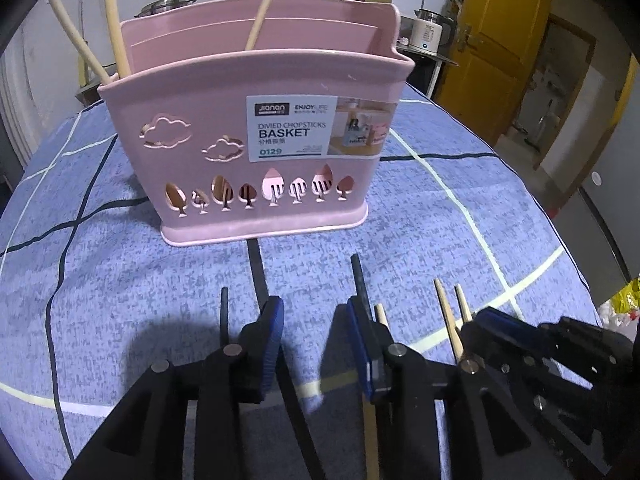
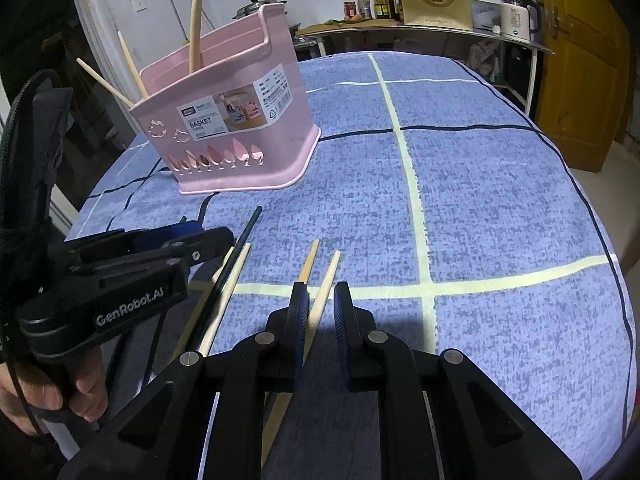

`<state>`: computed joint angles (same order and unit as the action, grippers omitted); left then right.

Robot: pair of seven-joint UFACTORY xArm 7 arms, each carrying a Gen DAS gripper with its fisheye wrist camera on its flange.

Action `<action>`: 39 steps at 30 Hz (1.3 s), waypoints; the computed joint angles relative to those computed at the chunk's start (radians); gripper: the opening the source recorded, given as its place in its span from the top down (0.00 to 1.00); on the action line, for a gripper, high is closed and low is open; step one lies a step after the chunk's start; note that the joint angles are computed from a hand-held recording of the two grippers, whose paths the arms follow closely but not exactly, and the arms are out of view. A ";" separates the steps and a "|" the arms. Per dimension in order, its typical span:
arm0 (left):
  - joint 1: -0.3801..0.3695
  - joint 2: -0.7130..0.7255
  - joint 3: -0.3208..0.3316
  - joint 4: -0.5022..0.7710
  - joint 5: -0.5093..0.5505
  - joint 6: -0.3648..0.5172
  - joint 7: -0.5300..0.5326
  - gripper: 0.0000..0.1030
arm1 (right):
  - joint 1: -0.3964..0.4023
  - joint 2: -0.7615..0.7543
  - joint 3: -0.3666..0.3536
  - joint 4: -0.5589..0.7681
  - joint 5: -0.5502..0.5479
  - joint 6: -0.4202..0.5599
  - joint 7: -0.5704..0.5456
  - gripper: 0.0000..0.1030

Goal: Organize utensils
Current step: 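Lower both open tools down over the loose chopsticks on the cloth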

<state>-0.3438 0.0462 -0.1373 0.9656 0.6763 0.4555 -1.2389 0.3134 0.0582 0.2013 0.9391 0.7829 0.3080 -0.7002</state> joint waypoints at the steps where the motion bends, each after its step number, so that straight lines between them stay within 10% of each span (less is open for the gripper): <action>1: 0.002 -0.004 0.000 -0.006 -0.012 -0.012 0.008 0.69 | -0.001 0.001 0.000 0.000 0.007 0.001 -0.006 0.87; 21: 0.008 -0.105 -0.061 -0.122 0.118 -0.010 -0.104 0.58 | 0.000 -0.008 -0.004 -0.007 0.042 0.008 -0.042 0.87; 39: 0.097 -0.287 -0.157 -0.309 -0.005 -0.104 -0.092 0.58 | 0.000 -0.008 -0.006 -0.005 0.035 0.010 -0.041 0.87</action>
<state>-0.2466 -0.2406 -0.2942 0.6568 0.6717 0.3517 -1.3307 0.3138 0.0502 0.1954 0.9341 0.8177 0.3183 -0.7412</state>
